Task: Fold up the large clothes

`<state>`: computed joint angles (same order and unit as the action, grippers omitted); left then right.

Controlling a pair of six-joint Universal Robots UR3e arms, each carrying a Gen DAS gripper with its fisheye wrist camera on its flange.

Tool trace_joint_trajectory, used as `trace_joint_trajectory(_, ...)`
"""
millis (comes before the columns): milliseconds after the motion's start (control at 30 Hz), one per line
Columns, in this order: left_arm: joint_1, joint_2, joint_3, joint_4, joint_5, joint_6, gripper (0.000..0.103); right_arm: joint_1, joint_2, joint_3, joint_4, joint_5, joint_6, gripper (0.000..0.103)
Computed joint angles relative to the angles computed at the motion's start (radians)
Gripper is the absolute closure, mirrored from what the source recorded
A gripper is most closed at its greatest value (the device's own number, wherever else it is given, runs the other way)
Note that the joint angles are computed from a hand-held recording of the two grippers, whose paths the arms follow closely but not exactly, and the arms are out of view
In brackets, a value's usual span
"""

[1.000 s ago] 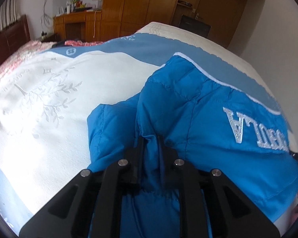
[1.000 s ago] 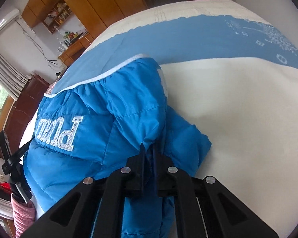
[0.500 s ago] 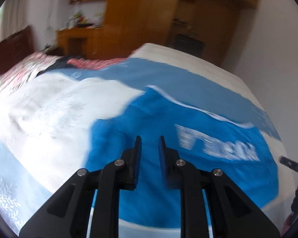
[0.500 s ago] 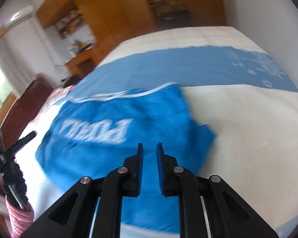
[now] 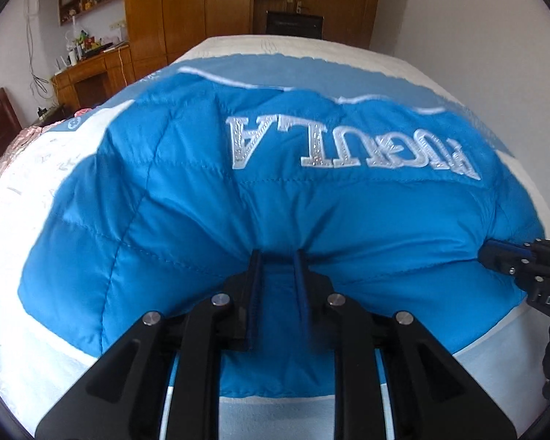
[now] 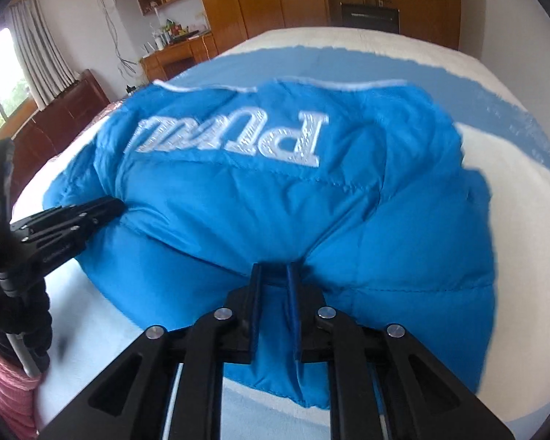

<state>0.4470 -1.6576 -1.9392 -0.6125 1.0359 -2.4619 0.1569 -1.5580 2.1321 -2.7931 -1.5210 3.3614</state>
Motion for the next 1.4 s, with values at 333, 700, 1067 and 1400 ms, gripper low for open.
trace_joint_trajectory(333,0.020,0.118,-0.004,-0.115,-0.032,-0.034,0.088,0.041,-0.068,-0.005,0.017,-0.025,0.041,0.091)
trace_joint_trajectory(700,-0.027,0.138,-0.135,-0.029,-0.016,0.055,0.085,0.157,0.046,-0.041,0.012,-0.092,0.059,0.093)
trace_joint_trajectory(1067,0.038,0.151,-0.037,-0.235,-0.079,0.060,0.085,-0.087,-0.159,0.127,0.047,0.228,0.011,0.090)
trace_joint_trajectory(1400,0.148,-0.001,0.254,-0.179,-0.024,-0.005,0.028,-0.482,-0.495,0.128,0.393,0.278,-0.125,0.034)
